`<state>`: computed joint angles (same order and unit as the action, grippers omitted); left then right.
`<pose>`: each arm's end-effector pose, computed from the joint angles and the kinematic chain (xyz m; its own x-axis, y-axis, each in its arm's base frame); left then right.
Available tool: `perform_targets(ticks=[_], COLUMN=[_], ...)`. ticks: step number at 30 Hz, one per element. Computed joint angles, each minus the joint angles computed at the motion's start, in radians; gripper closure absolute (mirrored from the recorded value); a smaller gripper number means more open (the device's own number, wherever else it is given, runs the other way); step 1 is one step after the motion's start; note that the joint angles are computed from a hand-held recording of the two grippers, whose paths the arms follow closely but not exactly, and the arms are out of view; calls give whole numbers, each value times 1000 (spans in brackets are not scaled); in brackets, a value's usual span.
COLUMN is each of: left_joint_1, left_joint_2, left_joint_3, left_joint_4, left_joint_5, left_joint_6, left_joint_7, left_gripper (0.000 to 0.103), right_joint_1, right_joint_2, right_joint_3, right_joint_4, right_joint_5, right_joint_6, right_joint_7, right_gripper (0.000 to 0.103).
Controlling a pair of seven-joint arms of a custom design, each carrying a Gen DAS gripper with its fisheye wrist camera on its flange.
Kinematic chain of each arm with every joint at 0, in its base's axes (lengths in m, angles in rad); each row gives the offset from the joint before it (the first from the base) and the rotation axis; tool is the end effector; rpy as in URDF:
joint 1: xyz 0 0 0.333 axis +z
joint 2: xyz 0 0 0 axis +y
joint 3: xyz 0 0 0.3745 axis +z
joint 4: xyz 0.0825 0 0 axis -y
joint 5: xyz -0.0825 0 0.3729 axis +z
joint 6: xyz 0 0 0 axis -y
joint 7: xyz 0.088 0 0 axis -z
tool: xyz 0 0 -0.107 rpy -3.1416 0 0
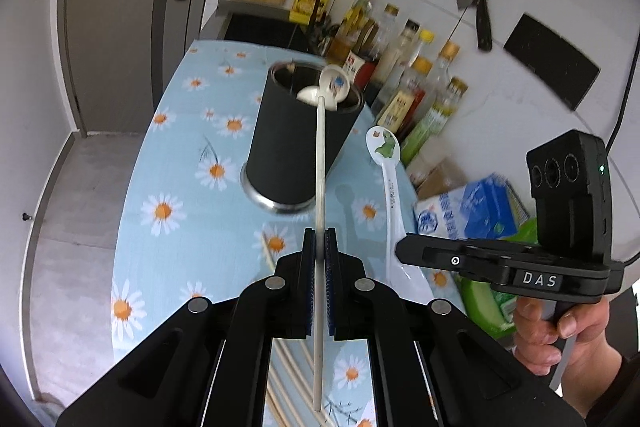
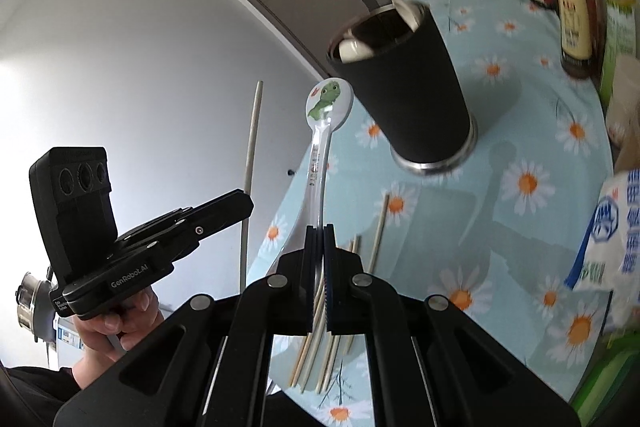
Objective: Organize utensils
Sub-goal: 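Lift the dinosaur spoon and the chopstick toward the black holder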
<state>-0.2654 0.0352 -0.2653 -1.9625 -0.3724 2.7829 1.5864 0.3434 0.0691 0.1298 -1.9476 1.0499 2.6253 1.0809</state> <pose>0.5318 -0.2901 0.6094 -0.3520 -0.8760 0.3298 -0.7564 0.0587 -0.6514 0.5518 0.2569 0.5665 0.3304 -0.7168 -0.6141 -0.8516 0.0542 -0.5215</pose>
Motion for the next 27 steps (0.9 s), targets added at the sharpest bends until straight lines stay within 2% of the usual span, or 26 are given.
perform_targets(ticks=[3,8,11,14,20,25,27], left_joint_1=[6,14,32,38,78,120,166], left_joint_2=[11,33,49,69,129,192,220], left_joint_3=[-5,-21,-51,-70,-142,-195,-253], left_joint_4=[18,50,79,108,190,267,299], left_joint_5=[-58,-119,-249,-285,-357,-322,-336], left_joint_6=[20,74,111,158,247,282,291], left_joint_7=[39,108,216,263,379,382,408], left_gripper=[99,99,99,99,99,99,99], right_joint_1=[4,19,16,18,7,-11,-15], right_joint_2=[6,24,29,36,61,103,121], right_joint_3=[2,9,16,18,26,46,65], right_joint_4=[14,39,50,60,108,159,176], right_joint_5=[-10,-98,-90,-114,-112,-110,-89], right_joint_6=[42,139,164,210,271,337,412], right_joint_7=[-11,-4,-15,-6,-16,-27,-73], right_gripper=[99,99,99,99,99,99,99])
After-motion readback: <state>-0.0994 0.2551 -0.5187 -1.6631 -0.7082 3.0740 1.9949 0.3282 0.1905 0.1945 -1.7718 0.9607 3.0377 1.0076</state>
